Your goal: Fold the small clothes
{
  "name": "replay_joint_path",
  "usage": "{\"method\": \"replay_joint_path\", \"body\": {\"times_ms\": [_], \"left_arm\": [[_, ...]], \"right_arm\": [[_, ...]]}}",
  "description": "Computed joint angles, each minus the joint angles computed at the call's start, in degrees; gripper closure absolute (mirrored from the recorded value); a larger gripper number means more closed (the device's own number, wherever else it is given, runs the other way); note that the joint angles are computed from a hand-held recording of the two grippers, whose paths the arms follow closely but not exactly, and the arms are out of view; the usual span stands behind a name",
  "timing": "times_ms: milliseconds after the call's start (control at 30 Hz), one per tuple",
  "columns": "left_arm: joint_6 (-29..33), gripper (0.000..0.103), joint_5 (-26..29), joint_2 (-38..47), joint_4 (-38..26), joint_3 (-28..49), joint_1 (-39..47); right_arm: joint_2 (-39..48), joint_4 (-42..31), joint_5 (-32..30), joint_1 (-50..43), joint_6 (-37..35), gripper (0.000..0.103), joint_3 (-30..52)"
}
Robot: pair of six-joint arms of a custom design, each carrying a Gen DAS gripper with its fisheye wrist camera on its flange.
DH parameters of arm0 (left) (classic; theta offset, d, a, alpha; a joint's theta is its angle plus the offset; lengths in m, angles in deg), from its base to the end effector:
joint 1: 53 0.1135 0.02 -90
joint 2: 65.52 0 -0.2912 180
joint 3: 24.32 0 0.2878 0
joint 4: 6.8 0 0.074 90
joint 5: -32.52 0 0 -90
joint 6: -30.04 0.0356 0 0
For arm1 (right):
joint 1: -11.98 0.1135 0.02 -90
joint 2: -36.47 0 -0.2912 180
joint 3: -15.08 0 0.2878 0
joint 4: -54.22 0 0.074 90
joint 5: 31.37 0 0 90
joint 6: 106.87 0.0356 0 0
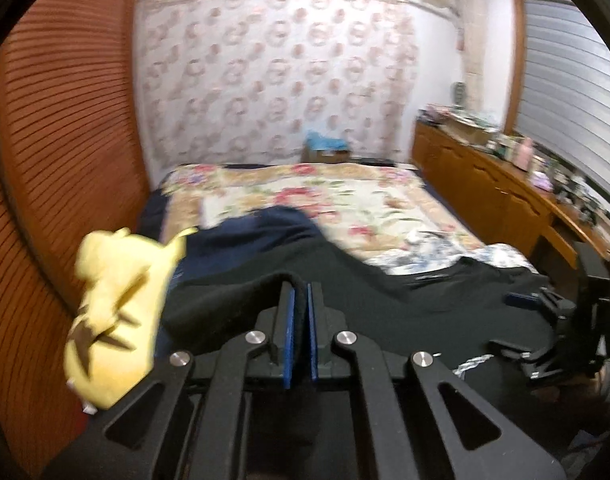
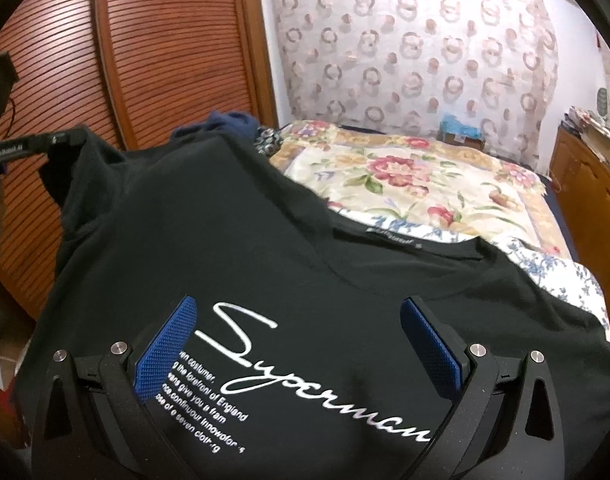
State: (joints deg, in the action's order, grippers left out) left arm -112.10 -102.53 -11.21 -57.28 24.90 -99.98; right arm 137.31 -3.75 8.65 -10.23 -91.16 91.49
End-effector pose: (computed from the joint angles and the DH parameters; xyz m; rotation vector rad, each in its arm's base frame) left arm 0.1500 -0.1238 0.2427 -0.3773 2.1611 0.0722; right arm 0.3340 -0.1069 0.1844 -1.0912 2.0685 0.6097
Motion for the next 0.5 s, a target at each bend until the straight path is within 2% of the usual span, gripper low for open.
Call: {"method": "replay_joint_path", "body": {"times_ms": [67, 200, 267, 300, 400, 467, 500], "left_arm": [[3.7, 0.098, 3.2, 3.1, 4.9, 0.9, 0.9], [4.9, 0.089, 6.6, 5.1, 8.2, 0.5, 0.8], [2.6, 0.072, 5.1, 3.4, 6.0, -0.3, -0.3], [1.1, 0.071, 3.8, 2.5, 4.2, -0.6, -0.9], [-2.6, 0.060, 2.0, -1.1, -0.1, -1.6, -2.1], [-6.1, 0.047, -0.2, -3.7, -4.1, -2.6, -3.6], [-7.6, 0.047, -1.0, -4.2, -5.6, -2.8, -4.2]], "right_arm": [[0.2, 0.0, -0.6, -0.5, 0.6, 0.000, 0.9], [0.6, 0.4, -0.4, -0.6, 1.3, 0.000, 1.3], [0.6, 1.0, 0.4, -0.3, 1.2, 0.000, 0.7], [0.5, 1.1, 0.6, -0.1, 1.0, 0.000, 0.6], [0.3, 0.3, 0.6, 0.5, -0.3, 0.000, 0.1], [0.5, -1.6, 0.1, 1.6, -1.4, 0.000, 0.5], [0.6, -2.5, -0.2, 2.2, -1.9, 0.001, 0.8]]}}
